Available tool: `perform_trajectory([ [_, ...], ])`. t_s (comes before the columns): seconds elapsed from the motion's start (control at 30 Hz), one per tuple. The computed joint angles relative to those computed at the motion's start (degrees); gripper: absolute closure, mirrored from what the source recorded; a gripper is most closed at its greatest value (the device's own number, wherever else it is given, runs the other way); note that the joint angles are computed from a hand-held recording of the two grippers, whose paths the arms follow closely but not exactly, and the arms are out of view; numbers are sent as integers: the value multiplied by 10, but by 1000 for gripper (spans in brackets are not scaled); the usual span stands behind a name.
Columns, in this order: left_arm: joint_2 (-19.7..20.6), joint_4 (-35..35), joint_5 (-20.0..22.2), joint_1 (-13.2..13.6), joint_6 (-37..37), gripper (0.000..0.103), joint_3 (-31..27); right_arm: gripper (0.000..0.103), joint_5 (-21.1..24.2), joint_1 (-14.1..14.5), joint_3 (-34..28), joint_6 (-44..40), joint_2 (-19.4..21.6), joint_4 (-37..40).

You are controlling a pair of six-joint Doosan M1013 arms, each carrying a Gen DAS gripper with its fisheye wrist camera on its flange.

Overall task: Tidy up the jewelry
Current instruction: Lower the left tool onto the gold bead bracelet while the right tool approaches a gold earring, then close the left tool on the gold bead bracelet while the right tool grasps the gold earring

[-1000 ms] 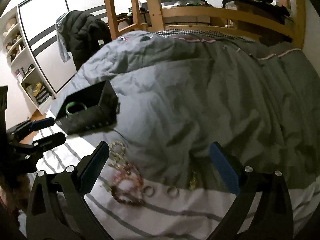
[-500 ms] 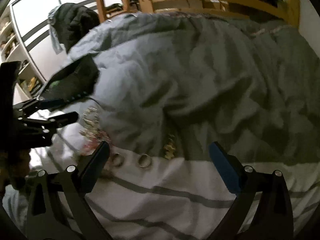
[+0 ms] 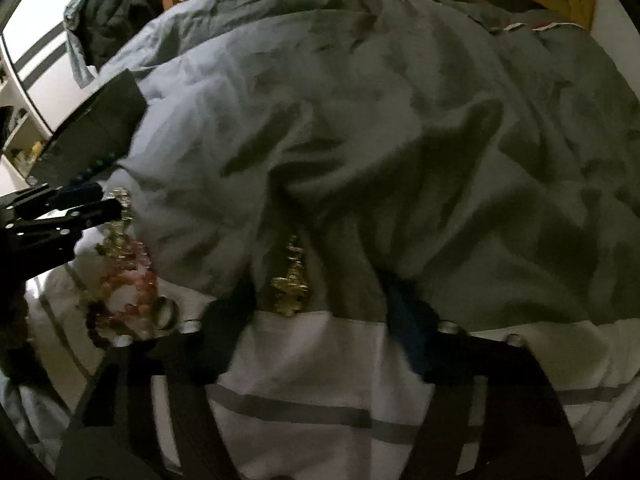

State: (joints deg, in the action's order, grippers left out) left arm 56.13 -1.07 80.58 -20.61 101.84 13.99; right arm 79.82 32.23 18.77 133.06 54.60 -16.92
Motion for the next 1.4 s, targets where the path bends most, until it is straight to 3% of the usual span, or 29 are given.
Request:
perform_trajectory([
  [0.07,0,4,2,0,2,85,-2,52,-7,0,6,2,-4,-2],
  [0.13,7,-5,13,2,-3,92,-20,61,-20,2,21,7,-12,-9],
  [0.3,2,-31,5,8,-11,95,-21,87,-58,6,51,17,-32,-30],
  [0.33,-3,-37,-1,9,-12,95,-13,87,-64,6,58,18,-36,-32],
  [0.4,-5,-46,-6,11,-14,95,-13,87,-118,7,100,29,-60,-35],
  [0.5,-15,-48,-20,12,-14,95,5,87,-148,6,121,23,-75,-25],
  [0.63,-3,-26,-3,7,-9,95,-12,87,-101,3,90,-7,-55,4],
  [0.73,-2,4,1,1,-6,94,-7,87,-12,6,14,-35,-10,0],
  [0.83,11,31,18,-2,-16,83,-25,87,-5,4,4,-38,-4,7],
  [0.9,11,29,18,-2,-15,84,-24,88,-19,4,18,-36,-12,4],
  [0.97,15,6,30,2,-8,95,-36,91,-45,5,41,-36,-25,6],
  [1.23,6,-42,16,12,-22,95,-33,94,-195,7,156,17,-92,-15],
  [1.33,0,-60,7,16,-30,95,-28,94,-217,5,173,33,-101,-13],
  [1.4,7,-68,12,17,-33,95,-43,94,-205,5,165,35,-98,-15],
])
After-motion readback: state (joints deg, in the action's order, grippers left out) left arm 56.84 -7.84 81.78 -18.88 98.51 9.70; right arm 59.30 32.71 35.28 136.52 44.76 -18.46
